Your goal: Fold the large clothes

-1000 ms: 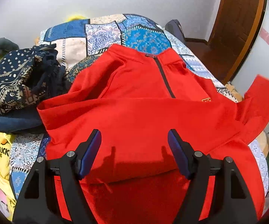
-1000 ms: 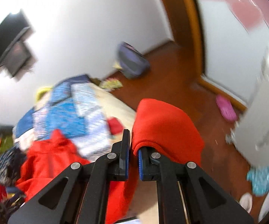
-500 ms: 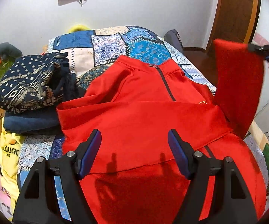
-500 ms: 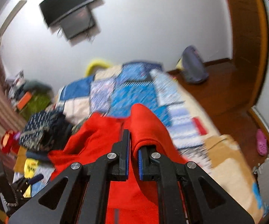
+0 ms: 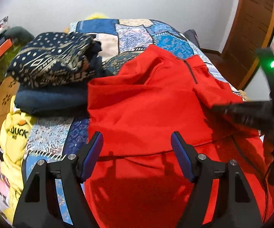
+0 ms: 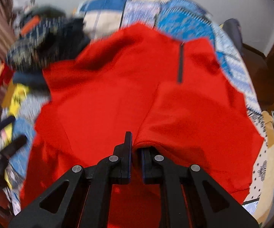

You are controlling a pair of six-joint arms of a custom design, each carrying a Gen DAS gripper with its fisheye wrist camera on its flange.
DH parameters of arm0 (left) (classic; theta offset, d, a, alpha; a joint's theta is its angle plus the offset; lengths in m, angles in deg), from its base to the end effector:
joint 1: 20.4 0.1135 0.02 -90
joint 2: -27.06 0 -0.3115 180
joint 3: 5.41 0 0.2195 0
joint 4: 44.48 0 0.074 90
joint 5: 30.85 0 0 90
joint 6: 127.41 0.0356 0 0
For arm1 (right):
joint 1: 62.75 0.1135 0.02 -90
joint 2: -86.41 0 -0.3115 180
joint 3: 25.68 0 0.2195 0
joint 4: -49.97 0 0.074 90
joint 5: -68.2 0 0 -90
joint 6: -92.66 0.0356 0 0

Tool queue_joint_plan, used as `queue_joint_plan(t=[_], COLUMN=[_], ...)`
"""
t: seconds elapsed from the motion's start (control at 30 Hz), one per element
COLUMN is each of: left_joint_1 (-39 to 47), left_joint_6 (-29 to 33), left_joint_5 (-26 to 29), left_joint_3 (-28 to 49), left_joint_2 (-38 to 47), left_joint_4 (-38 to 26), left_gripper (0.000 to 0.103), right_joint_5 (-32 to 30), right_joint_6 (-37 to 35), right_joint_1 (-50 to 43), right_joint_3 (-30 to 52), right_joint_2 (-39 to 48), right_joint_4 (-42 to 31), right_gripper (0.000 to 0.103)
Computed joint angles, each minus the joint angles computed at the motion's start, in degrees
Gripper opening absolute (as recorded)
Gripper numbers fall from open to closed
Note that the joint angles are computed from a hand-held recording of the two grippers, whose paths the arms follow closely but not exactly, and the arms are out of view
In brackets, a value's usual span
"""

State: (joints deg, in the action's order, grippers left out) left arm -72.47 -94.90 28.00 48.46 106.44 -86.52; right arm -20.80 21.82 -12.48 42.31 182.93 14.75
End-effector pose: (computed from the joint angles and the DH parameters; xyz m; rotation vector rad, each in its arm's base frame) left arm 0.1378 -0.1469 0.2286 -0.2542 2.4701 -0.0034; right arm 0.1901 0.2278 0.2199 -0.7280 2.6361 0.3435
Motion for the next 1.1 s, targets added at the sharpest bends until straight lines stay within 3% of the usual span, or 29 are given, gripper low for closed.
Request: queue_joint_plan(t=[0.13, 0.27, 0.43, 0.67, 0.83, 1.1], left_joint_1=[0.34, -0.16, -0.60, -2.04, -3.38, -2.80], left_joint_6=[-0.57, -0.75, 1.85, 9.98, 16.83, 26.24], left_joint_5=[0.23, -0.28, -1.08, -1.23, 0.59, 12.22], left_joint_3=[-1.08, 0.28, 4.84, 18.24, 30.54, 51.52], left_joint_2=[-1.06, -1.15, 0.66, 10.16, 20.28, 40.12], left_joint_4=[-0.50, -2.34, -4.07, -4.46, -4.56, -8.88], left_gripper=[0.073, 0.073, 0.073, 0.073, 0.073, 0.073], right_joint_5=[-2.56, -6.41, -7.36, -1.98, -1.46, -8.35], right_joint_6=[-2.48, -4.74, -7.93, -15.52, -20.80, -26.84], right_joint_1=[0.27, -1.25, -5.72, -18.78, -29.00, -45.39], right_joint_3=[2.29, 0.07, -4.04, -8.65, -10.98, -16.03], right_joint_2=[2.81, -0.69, -11.21, -24.69, -27.99, -29.98], right_joint_4=[-5.76, -7.20, -9.79, -13.06, -13.20, -11.61], right_gripper=[0.017, 0.031, 0.031, 0.040, 0.040, 0.040])
